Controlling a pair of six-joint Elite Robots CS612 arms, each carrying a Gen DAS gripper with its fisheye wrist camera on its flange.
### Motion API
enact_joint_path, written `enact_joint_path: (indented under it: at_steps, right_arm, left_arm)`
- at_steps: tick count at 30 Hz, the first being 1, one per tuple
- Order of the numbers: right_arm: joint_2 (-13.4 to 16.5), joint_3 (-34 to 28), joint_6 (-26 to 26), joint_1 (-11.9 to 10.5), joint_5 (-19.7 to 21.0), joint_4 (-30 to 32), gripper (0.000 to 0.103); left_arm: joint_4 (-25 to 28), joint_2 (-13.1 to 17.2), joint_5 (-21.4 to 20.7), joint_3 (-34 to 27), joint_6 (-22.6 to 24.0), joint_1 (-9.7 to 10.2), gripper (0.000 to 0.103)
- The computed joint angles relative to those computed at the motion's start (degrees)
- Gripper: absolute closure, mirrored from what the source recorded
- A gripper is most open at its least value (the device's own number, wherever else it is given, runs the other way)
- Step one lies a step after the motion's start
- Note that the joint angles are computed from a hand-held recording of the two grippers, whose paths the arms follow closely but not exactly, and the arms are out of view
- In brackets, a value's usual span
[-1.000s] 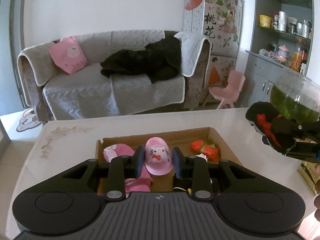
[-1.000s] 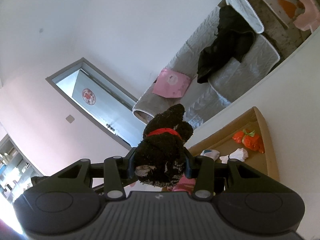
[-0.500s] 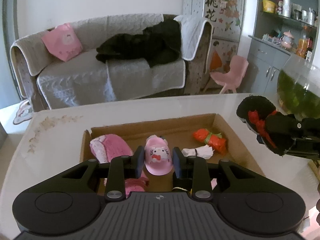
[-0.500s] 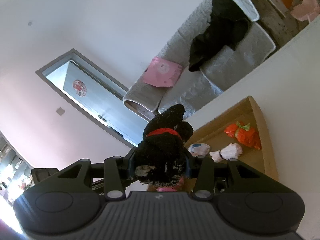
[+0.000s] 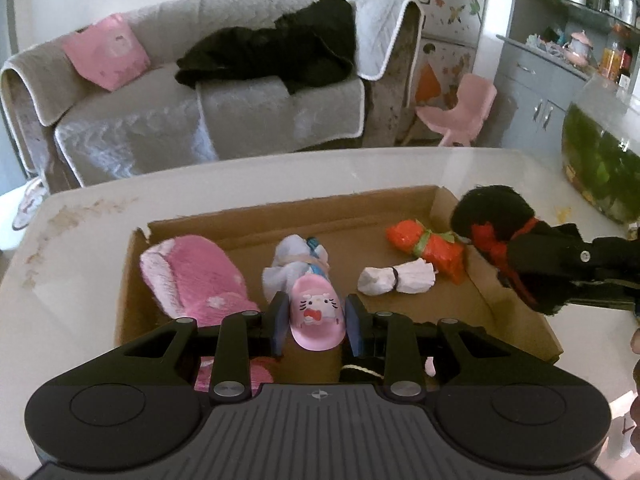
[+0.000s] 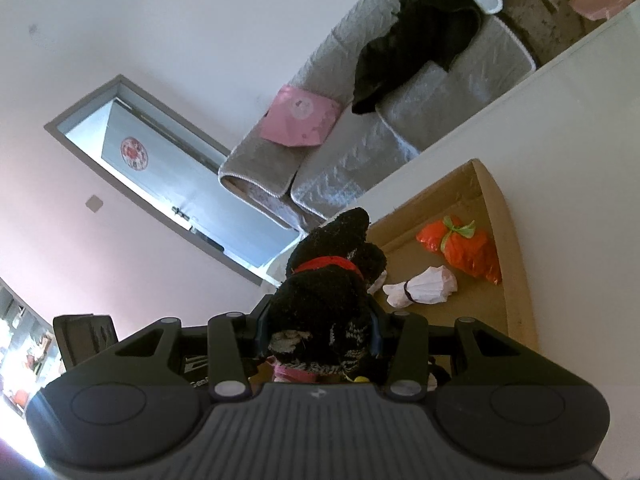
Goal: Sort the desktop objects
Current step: 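Lower pink slipper and fuzzy black sock into the box and open both grippers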
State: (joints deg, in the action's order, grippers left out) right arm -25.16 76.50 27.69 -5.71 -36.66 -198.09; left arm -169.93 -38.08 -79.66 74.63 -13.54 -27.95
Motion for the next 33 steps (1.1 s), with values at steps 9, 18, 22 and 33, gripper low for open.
enact_joint_path:
  at_steps: [9,18,22,33]
  right_arm:
    - [-0.36,-0.72,-4.71,0.22,-2.5,6.1,0.062]
    - [-1.57,0.71,-10.19,0.58,-6.39,11.22,0.059]
    - [-2.41,1.51,-13.36,1.12,-9.39,12.5,0.054]
    - [-5.04,5.29,-18.49,1.82,-15.29,8.44,0.047]
  left_arm:
    - [4.69,1.42,-2.62,-2.39,-0.8,0.56,0.066]
    - [7.96,1.92,-5.23,-3.45,-2.54,1.07,0.065]
    - [8.06,1.73,-5.03,-3.16,-4.15,1.18,0.051]
    - [3.63,-1.07,-4.36,1.59,-3.91,0.79,0.021]
